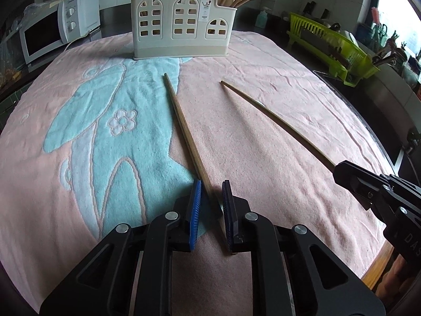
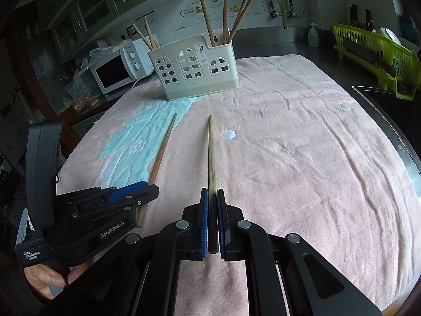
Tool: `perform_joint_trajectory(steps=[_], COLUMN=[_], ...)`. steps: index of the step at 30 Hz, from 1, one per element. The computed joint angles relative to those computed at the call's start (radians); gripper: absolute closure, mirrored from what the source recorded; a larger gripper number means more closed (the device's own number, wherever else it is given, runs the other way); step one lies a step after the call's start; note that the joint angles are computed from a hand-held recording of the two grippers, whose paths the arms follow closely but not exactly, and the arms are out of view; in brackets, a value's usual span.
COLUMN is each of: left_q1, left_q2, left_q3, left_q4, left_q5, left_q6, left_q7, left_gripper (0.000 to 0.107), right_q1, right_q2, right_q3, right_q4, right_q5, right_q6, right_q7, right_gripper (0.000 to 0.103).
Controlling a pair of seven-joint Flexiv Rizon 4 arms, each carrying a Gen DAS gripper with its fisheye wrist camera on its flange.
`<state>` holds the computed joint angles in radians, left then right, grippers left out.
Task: Organize utensils
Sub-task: 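Close the left gripper on the last chopstick while the right gripper holds its own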
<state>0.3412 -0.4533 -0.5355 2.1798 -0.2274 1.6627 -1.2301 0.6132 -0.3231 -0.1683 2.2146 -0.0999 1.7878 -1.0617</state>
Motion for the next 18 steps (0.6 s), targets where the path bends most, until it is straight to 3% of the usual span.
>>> perform_joint_trajectory(steps=[9, 18], left_q1=[0.084, 0.358], left_q2=[0.027, 0.025], left_q3=[-0.063, -0.301], left_q4=[0.033, 0.059], left_q5=[0.002, 0.131], left_q6=[0.025, 0.139], left_q7=[0.006, -0.080], left_gripper=[0.099, 0.101], right_q1=[0.076, 0.177], right_q2=[0.022, 0.047], right_q3=[-0.077, -0.179], right_q4=[0.009, -0.001], right_q5=[0.023, 0.056], right_q6=[0.013, 0.026], right_q7=[-0.019, -0.066], right_gripper=[0.097, 0.097])
